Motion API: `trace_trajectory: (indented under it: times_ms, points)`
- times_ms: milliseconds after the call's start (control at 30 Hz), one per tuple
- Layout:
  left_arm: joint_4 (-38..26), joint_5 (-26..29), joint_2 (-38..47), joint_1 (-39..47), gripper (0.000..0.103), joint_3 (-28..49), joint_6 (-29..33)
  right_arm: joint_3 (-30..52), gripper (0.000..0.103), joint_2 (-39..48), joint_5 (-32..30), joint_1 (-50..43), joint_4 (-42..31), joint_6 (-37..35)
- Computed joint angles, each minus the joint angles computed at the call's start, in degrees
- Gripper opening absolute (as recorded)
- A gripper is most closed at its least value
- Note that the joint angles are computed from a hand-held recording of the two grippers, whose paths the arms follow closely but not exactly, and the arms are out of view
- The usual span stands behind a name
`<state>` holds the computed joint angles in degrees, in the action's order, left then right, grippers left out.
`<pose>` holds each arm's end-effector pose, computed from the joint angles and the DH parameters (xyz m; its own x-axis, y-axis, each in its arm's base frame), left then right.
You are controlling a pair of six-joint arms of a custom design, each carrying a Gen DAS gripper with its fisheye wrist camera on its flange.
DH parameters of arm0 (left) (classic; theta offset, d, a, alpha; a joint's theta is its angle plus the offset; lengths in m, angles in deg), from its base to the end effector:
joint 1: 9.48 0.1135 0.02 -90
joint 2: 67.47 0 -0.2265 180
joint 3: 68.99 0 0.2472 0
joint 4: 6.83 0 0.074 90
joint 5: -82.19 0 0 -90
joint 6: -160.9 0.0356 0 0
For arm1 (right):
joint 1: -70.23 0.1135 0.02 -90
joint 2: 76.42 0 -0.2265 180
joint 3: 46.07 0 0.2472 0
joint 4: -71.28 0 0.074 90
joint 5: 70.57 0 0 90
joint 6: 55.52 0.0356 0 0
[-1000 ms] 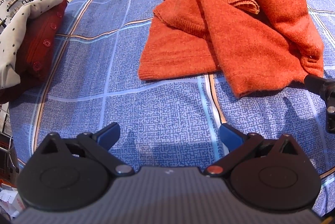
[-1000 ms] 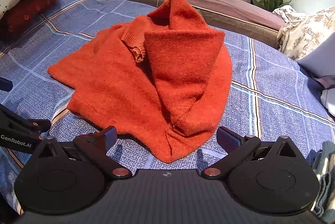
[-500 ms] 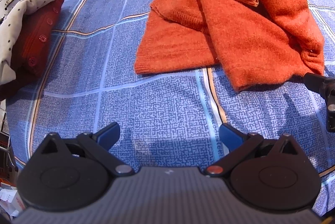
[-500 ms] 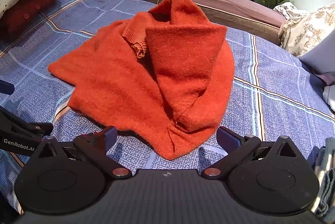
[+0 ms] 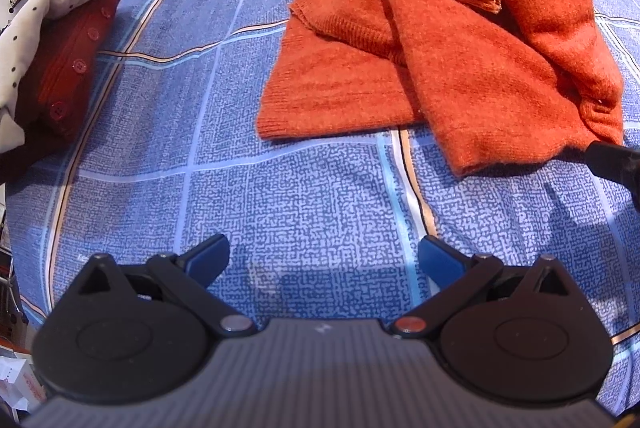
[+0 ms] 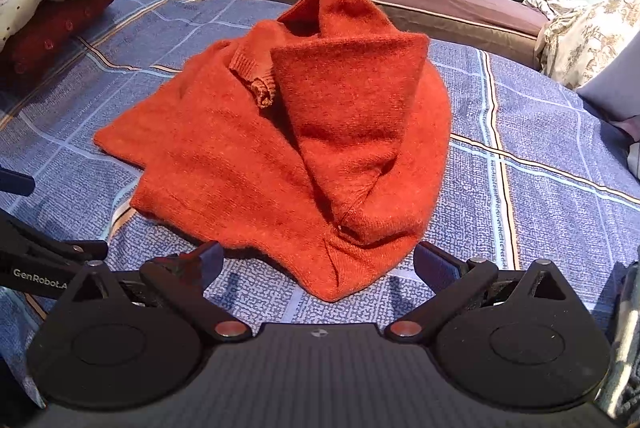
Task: Fold small clothes
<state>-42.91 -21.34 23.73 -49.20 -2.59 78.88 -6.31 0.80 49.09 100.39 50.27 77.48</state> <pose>0.2376 -0.1866 0.1414 -0.5914 0.6668 -0.4536 0.6218 0.7351 0.2700 0.1999 0.0958 0.0946 -0.6841 0.2879 -0.6701 0.3470 0.9366 0.0482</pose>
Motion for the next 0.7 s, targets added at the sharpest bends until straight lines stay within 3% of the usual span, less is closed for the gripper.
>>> trace_trajectory:
  times_ms: [200, 267, 367, 433, 467, 567, 700]
  points:
    - [4.0, 5.2, 0.1, 6.4, 0.103, -0.1, 2.7, -11.0, 0.103, -12.9, -1.3, 0.7, 8.3, 2.0]
    - [6.8, 9.2, -1.1, 9.1, 0.103, -0.7, 3.0, -15.1, 0.103, -18.7, -2.6, 0.5, 11.1, 1.2]
    - [8.6, 19.4, 0.0, 12.6, 0.103, 1.4, 1.8, -17.4, 0.103, -23.7, -2.9, -1.4, 14.6, -2.4]
    - [7.3, 24.4, 2.7, 12.9, 0.103, 4.9, 0.4, -15.3, 0.103, -21.6, -2.9, -3.6, 17.2, -7.1]
    - [7.5, 24.3, 3.6, 12.0, 0.103, 5.9, 0.8, -13.6, 0.103, -19.4, -2.9, -4.8, 18.9, -9.6]
    - [9.2, 28.8, 5.7, 9.4, 0.103, 7.5, 1.3, -6.0, 0.103, -9.0, -3.5, -8.8, 23.3, -17.1]
    - [11.3, 28.4, 12.6, 3.4, 0.102, 11.1, 1.8, 7.0, 0.103, 6.8, -3.1, -13.0, 21.8, -25.0]
